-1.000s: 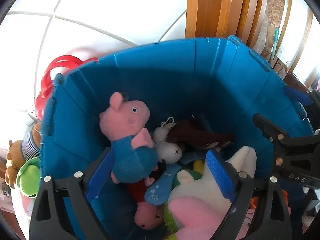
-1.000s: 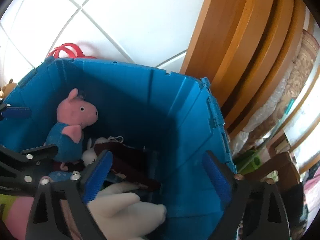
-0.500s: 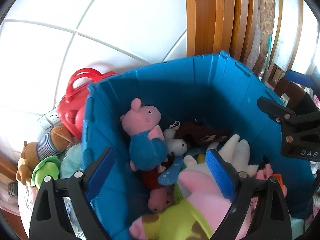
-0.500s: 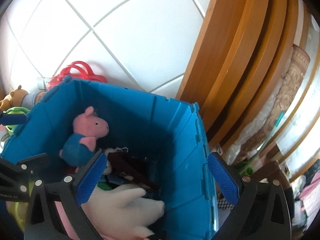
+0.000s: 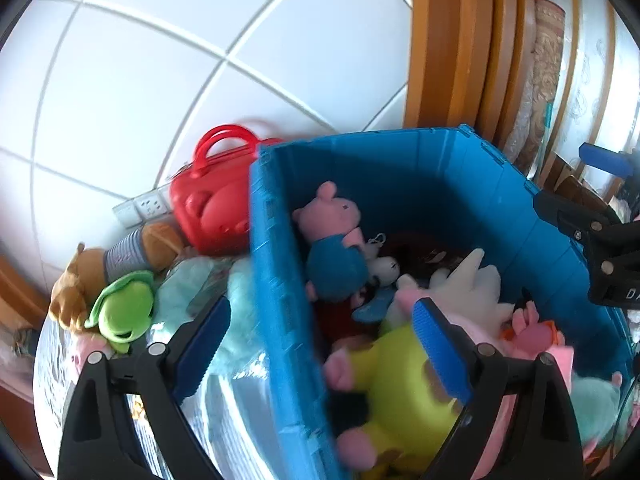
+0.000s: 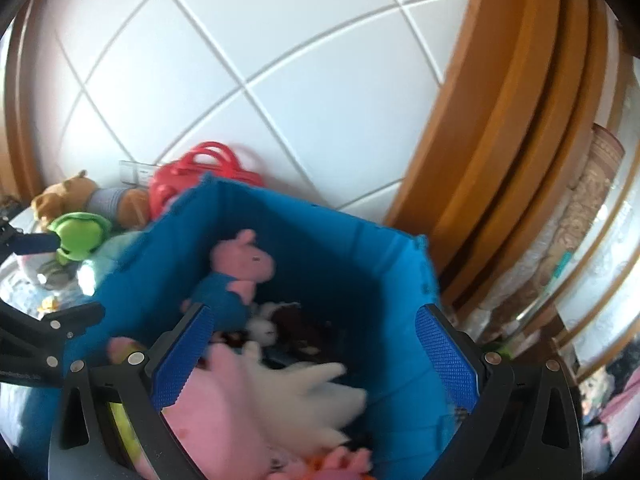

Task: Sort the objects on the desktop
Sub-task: 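Move both tools back over the bed toward the mint neck pillow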

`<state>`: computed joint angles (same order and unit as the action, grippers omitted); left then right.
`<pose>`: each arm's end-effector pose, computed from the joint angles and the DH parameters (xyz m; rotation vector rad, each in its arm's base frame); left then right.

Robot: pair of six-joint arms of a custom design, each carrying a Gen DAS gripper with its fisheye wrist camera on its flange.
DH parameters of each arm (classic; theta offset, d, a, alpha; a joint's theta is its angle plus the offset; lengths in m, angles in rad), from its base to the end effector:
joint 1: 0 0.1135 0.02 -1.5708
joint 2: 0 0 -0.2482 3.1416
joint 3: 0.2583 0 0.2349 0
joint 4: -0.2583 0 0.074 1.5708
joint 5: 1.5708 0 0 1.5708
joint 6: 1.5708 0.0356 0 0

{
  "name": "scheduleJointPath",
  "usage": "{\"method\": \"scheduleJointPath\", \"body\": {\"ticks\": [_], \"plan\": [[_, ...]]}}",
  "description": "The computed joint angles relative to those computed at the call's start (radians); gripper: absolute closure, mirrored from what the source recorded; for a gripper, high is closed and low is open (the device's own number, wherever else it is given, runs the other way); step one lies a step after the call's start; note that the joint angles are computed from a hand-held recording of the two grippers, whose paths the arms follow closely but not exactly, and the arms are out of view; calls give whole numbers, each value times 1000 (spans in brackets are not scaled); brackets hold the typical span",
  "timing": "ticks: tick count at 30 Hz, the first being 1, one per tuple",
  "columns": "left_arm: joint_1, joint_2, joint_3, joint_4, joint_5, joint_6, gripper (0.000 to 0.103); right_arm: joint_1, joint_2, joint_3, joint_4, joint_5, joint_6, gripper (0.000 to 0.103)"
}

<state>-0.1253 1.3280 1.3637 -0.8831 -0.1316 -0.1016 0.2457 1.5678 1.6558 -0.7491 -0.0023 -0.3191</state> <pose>0.2561 -0.0275 0.3406 -0.0315 2.4090 0.0545 0.3169 0.0795 0.3741 -0.6232 2.1434 -0.0375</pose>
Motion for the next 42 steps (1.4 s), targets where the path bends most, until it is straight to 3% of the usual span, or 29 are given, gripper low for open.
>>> {"method": "scheduleJointPath", "body": {"ticks": [5,10,16,20,23,28,32,42], "plan": [[227,-136,-111,-29,96,111,10,147,-28,-12,-18,88,65,1],[619,-196,-161,-69,275,352,10,348,-41,-27,-26,205,162,1],[1079,-110,-112,-139,506,709,10,585,30,20,-53,337,337,1],[1260,-8,-73,-161,585,898,10,735,121,92,-80,410,480,1],[1329,69,-47,-161,608,979,10,809,179,130,-86,442,557,1],[1400,192,2,-139,614,1025,10,870,321,251,-127,444,629,1],[1422,255,14,-95,610,979,10,871,434,340,-109,417,631,1],[1340,399,-30,52,593,953,10,836,737,564,-155,353,676,1]]}}
